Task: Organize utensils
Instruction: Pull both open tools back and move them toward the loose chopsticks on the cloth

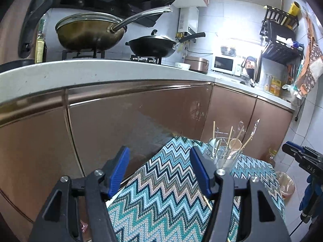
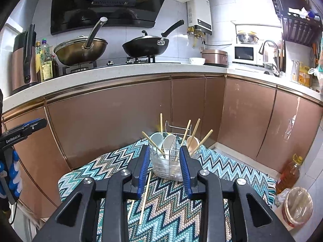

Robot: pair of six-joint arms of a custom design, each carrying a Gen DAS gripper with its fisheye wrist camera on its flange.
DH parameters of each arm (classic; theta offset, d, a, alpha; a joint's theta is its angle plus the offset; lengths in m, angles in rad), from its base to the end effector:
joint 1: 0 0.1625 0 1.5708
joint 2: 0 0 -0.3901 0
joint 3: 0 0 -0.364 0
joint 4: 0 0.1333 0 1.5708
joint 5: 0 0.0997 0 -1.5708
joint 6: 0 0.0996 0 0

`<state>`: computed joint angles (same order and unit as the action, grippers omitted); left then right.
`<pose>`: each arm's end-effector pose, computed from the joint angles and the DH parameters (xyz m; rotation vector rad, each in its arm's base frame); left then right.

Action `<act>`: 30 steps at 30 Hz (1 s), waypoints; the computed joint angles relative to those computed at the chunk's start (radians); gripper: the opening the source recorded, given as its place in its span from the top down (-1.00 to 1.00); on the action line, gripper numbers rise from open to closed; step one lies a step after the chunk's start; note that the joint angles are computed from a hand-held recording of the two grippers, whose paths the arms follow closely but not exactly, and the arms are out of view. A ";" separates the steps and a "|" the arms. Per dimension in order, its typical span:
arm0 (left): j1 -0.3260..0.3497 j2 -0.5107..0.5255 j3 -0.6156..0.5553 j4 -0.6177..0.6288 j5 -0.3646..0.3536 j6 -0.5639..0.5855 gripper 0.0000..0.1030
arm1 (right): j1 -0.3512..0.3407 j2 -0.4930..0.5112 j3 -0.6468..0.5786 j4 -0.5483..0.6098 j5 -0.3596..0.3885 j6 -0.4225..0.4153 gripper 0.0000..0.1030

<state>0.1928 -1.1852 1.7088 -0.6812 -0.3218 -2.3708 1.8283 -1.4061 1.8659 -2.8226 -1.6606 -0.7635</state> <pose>-0.3946 -0.3091 0.2385 0.1025 1.8561 -1.4930 0.2554 -0.4816 0.3871 1.2599 -2.3524 1.0500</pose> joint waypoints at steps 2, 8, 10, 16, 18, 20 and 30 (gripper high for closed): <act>-0.013 -0.008 0.017 -0.020 -0.014 0.010 -0.22 | 0.001 -0.010 0.011 -0.002 -0.005 0.001 0.34; -0.045 -0.029 0.050 -0.062 -0.041 0.029 -0.23 | 0.002 -0.043 0.042 0.007 -0.015 0.007 0.31; -0.055 -0.033 0.054 -0.065 -0.051 0.026 -0.23 | 0.002 -0.054 0.051 0.010 -0.016 0.008 0.31; -0.075 -0.031 0.037 -0.018 -0.074 -0.008 -0.23 | 0.004 -0.084 0.068 0.017 -0.008 0.008 0.31; -0.084 -0.031 0.036 -0.011 -0.083 -0.017 -0.23 | 0.006 -0.095 0.073 0.018 -0.006 0.007 0.30; -0.092 -0.032 0.038 -0.011 -0.092 -0.019 -0.23 | 0.007 -0.104 0.078 0.020 -0.004 0.006 0.29; -0.092 -0.047 0.063 -0.073 -0.114 0.029 -0.23 | -0.010 -0.122 0.087 0.034 0.009 0.005 0.29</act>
